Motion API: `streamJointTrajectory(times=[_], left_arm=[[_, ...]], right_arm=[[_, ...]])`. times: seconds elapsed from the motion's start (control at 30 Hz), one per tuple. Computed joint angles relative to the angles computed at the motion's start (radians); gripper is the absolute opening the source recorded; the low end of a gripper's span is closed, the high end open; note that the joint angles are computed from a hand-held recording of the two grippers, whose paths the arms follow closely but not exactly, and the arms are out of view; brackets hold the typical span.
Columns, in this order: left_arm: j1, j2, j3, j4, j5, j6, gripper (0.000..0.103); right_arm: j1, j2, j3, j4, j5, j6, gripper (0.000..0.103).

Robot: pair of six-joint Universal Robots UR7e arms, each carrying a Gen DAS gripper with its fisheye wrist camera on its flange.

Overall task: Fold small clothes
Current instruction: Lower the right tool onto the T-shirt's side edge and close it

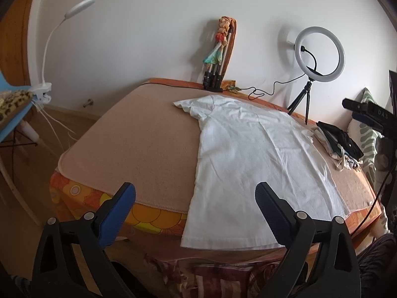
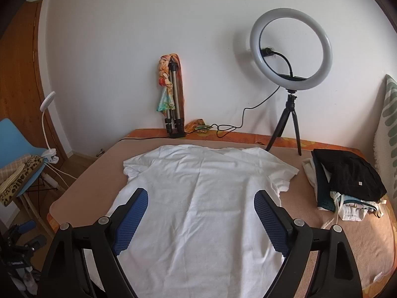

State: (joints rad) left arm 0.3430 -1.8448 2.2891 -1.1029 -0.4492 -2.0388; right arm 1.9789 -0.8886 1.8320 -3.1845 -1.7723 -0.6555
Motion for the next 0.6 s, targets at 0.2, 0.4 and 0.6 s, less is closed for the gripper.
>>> streamJointTrajectory(times=[0.2,0.4,0.6], left_arm=[[0.053,-0.077,0.106,-0.306,-0.038,0.226,0.084],[0.103,-0.12,0.187,-0.563,-0.06,0.407,0.071],[0.144,-0.151,0.244,-0.744,-0.083,0.511,0.057]], right_arm=[[0.082,0.113,-0.157,0.132,-0.007,-0.032,0.089],[0.129,0.249,-0.33,0.281,0.0,0.015,0.087],[0.167,0.443,-0.557,0.409,-0.066,0.024,0.08]])
